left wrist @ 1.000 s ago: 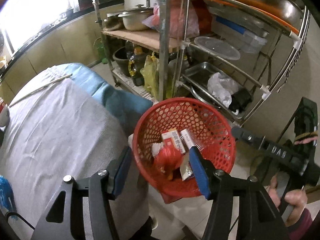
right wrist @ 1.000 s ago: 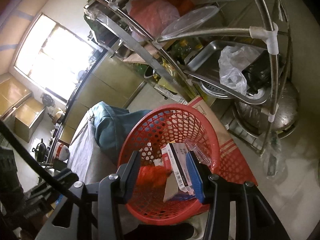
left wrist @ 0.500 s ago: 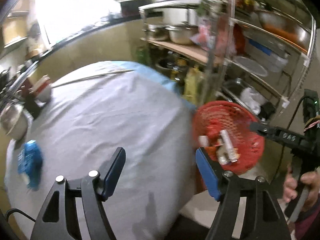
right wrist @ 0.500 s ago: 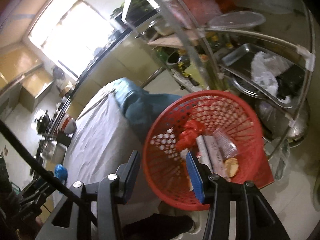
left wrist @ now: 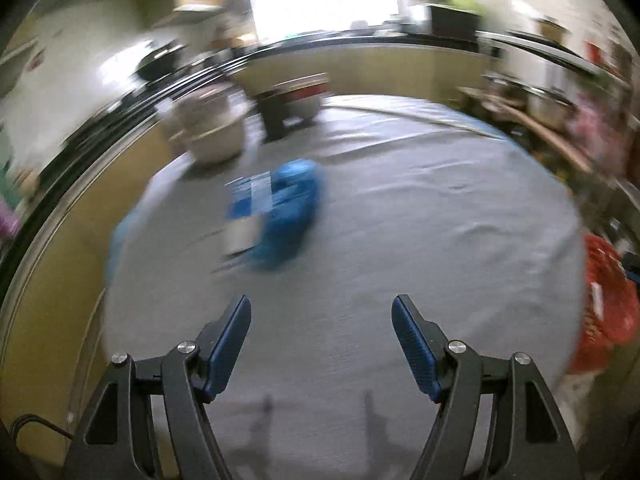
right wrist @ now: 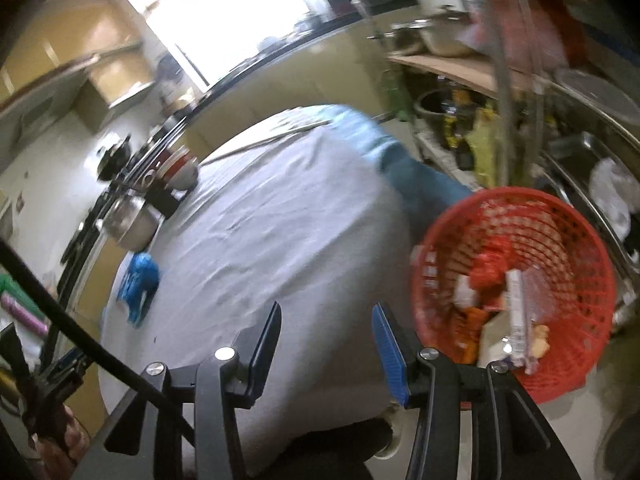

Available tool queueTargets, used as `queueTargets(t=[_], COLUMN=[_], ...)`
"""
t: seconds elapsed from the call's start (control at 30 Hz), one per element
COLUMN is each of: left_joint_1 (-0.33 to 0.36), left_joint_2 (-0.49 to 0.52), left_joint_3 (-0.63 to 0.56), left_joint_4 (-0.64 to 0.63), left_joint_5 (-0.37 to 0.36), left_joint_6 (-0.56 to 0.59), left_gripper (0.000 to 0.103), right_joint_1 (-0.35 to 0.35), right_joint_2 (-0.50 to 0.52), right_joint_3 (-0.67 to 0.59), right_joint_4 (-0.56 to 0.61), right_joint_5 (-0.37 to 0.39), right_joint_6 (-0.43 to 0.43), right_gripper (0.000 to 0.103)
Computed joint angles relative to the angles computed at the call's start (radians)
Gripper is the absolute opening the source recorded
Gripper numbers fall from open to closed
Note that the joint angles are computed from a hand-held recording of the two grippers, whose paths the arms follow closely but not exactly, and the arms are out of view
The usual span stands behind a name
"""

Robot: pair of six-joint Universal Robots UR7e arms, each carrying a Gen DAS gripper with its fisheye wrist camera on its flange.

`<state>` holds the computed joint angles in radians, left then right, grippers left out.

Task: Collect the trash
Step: 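Move both open grippers back over the table toward the blue bag, then grasp the blue plastic bag with the right gripper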

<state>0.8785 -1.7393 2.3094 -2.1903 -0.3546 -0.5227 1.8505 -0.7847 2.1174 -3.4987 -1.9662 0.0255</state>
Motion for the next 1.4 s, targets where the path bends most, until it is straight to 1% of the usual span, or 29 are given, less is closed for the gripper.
queueTargets(t=[0.03, 0.07, 0.17, 0.23, 0.3, 0.47, 0.6, 0.7, 0.77, 0.83, 0.9, 1.07, 1.2, 1.27, 1.4], left_joint_1=[0.013, 0.031, 0.066, 0.077, 0.089, 0.118, 0.122, 0.136, 0.146, 0.155, 0.162, 0.188, 0.221, 0.241, 0.278], left_joint_2=[-0.023, -0.062, -0.133, -0.168, -0.193, -0.197, -0.195, -0.184, -0.182, -0.185, -0.189, -0.193, -0.195, -0.196, -0.203], left_joint_3=[0.0, -0.002, -0.006, -0.005, 0.004, 0.03, 0.035, 0.036, 0.037, 0.037, 0.039, 0.037, 0.029, 0.021, 0.002], left_joint_4=[0.03, 0.091, 0.196, 0.235, 0.211, 0.068, 0.059, 0.01, -0.02, -0.038, -0.049, -0.067, -0.098, -0.11, -0.115], left_joint_5=[0.011, 0.033, 0.057, 0.066, 0.069, 0.055, 0.049, 0.044, 0.04, 0.035, 0.034, 0.042, 0.042, 0.038, 0.031], left_joint_6=[-0.023, -0.079, -0.184, -0.218, -0.206, -0.099, -0.09, -0.058, -0.04, -0.027, -0.017, 0.01, 0.05, 0.062, 0.07], left_gripper=[0.074, 0.074, 0.074, 0.074, 0.074, 0.074, 0.074, 0.074, 0.074, 0.074, 0.074, 0.074, 0.074, 0.074, 0.074], right_joint_1=[0.011, 0.024, 0.065, 0.086, 0.109, 0.149, 0.166, 0.172, 0.174, 0.177, 0.185, 0.199, 0.214, 0.216, 0.211], right_joint_2=[0.01, 0.024, 0.062, 0.08, 0.1, 0.139, 0.155, 0.174, 0.19, 0.217, 0.254, 0.355, 0.464, 0.524, 0.637], right_joint_3=[-0.016, -0.038, -0.088, -0.109, -0.13, -0.158, -0.177, -0.221, -0.255, -0.312, -0.378, -0.554, -0.738, -0.844, -1.034], right_joint_4=[0.019, 0.041, 0.081, 0.098, 0.122, 0.159, 0.188, 0.235, 0.269, 0.321, 0.373, 0.506, 0.615, 0.686, 0.789], right_joint_5=[0.001, 0.004, 0.009, 0.016, 0.023, 0.013, 0.011, 0.035, 0.069, 0.114, 0.134, 0.193, 0.218, 0.236, 0.262], right_joint_6=[-0.004, -0.009, -0.026, -0.035, -0.047, -0.083, -0.086, -0.073, -0.057, -0.047, -0.046, -0.008, 0.021, 0.051, 0.113], right_gripper=[0.051, 0.051, 0.051, 0.051, 0.051, 0.051, 0.051, 0.051, 0.051, 0.051, 0.051, 0.051, 0.051, 0.051, 0.051])
